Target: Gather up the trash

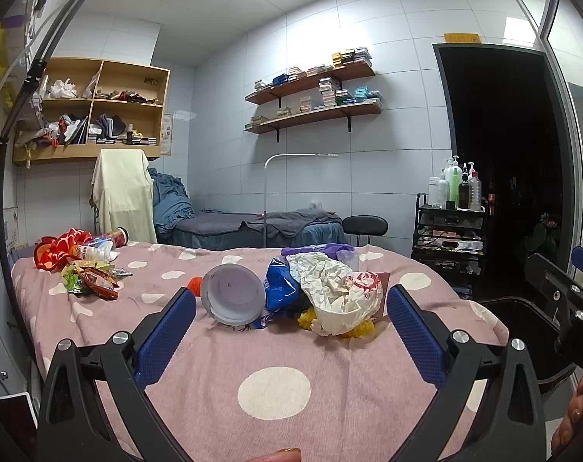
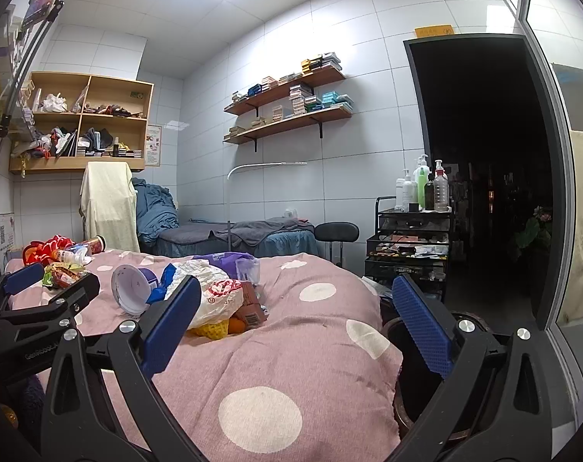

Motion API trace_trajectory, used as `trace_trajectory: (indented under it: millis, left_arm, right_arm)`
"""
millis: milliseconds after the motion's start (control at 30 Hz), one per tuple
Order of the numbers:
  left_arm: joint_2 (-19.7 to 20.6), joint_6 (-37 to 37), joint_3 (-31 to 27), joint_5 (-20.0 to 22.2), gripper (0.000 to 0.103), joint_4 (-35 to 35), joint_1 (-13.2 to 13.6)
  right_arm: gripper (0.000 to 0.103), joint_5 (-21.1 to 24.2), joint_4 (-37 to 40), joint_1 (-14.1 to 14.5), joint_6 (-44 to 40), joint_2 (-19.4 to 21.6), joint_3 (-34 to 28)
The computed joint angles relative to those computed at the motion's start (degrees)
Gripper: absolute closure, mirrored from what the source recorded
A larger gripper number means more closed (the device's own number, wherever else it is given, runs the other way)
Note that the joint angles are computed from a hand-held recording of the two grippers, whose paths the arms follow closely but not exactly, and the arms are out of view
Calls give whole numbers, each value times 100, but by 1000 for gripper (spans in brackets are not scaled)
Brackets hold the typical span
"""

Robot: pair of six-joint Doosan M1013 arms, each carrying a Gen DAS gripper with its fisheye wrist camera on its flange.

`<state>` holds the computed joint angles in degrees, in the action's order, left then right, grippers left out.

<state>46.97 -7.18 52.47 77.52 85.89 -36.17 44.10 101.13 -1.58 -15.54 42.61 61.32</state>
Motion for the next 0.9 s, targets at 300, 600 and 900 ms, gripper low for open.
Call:
trace_trajectory:
  millis: [300,600,900]
  left_arm:
    - [-35,27,41,-22,5,-65,-2]
    - [-58,111,7,-179,5,-401,53]
    - [-315,413,199,-942,5,-1666,324]
  right_arm:
    - [5,4,-92,-6,92,30,-58]
    - [5,-38,-436,14,371,61,-117]
    - [5,153,-2178,147,1802,319,-774]
